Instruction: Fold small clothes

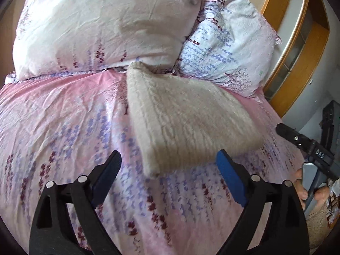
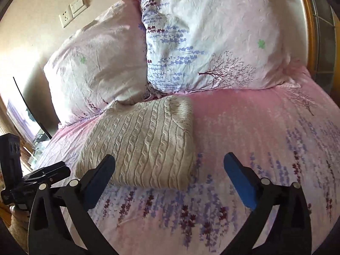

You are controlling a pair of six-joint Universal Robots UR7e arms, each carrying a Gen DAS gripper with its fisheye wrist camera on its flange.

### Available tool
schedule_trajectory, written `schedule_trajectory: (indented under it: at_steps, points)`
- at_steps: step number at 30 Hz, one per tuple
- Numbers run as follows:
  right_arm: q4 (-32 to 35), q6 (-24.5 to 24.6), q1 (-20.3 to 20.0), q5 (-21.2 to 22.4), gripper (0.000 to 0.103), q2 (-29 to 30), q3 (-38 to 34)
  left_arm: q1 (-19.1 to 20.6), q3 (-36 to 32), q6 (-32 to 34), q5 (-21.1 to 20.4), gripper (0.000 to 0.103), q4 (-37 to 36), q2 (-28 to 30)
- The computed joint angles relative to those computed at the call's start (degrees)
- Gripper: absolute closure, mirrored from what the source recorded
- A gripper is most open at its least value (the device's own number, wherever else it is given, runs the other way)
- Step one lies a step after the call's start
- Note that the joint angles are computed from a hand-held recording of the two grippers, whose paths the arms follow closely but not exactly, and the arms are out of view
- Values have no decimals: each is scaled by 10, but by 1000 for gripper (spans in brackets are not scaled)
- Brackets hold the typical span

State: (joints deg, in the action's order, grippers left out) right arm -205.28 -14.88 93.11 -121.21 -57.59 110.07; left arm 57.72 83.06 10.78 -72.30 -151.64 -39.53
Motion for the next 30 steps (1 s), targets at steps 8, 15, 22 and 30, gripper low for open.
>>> schedule_trajectory:
  at_steps: [8,15,22,30]
  points:
    - [24,20,25,-93,1,34,-2,-12,51,-32,106,2,-2,-14]
    - [45,9,33,-160,1,78,-29,-21,45,-32,155,2,24,2]
    - [78,13,33,-189,1,96,-44,-27,44,-33,182,2,35,11]
    - [126,38,29,-188,1,91,-44,-29,53,-25,192,2,3,16]
